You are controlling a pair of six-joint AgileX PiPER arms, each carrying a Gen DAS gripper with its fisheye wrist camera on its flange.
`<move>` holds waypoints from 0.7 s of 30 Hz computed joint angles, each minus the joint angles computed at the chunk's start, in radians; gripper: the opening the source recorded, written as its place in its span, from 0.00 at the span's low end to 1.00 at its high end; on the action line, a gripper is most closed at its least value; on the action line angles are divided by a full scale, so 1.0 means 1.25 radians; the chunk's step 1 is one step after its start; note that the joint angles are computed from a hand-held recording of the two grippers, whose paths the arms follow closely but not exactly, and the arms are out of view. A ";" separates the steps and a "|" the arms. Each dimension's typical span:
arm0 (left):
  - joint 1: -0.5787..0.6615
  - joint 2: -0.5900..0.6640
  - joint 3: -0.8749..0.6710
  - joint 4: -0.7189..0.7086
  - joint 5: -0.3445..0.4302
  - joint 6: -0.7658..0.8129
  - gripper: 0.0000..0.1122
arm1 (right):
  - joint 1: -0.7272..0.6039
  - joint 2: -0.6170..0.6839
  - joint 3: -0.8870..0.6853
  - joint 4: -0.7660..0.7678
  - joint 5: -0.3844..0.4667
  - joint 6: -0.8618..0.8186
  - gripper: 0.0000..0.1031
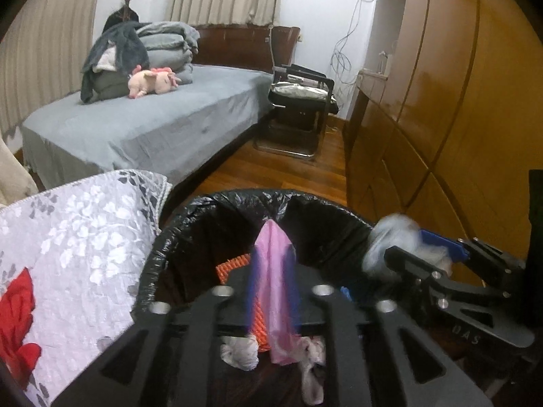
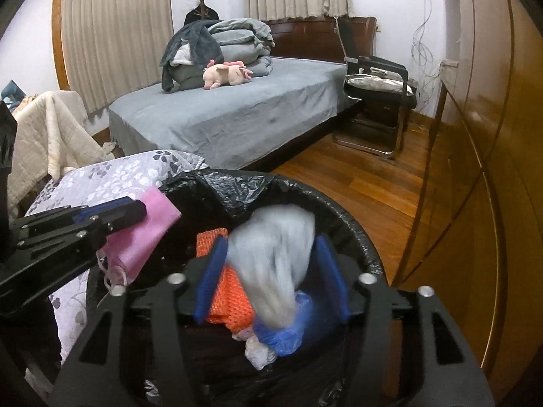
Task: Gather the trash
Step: 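Carry the pink cloth and grey sock over the bin and open both tools, then move both open tools back toward the red gloves on the bed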
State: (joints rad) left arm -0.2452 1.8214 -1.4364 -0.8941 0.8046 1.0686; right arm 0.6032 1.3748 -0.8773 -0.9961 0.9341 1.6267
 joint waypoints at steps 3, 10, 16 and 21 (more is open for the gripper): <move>0.015 0.000 -0.002 -0.012 0.004 0.015 0.39 | 0.010 -0.003 -0.001 -0.009 0.018 0.004 0.72; 0.072 -0.040 0.016 -0.032 0.004 0.059 0.64 | 0.060 -0.024 -0.017 -0.022 0.071 0.029 0.92; 0.169 -0.085 0.035 -0.068 0.042 0.094 0.80 | 0.124 -0.021 -0.072 -0.040 0.119 0.037 0.93; 0.261 -0.104 0.036 -0.076 0.072 0.105 0.82 | 0.151 0.030 -0.154 -0.048 0.120 0.014 0.94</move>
State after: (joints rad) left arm 0.0809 1.6908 -1.3914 -0.9888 0.8942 1.1996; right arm 0.7920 1.4129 -1.0698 -1.0558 1.0845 1.6445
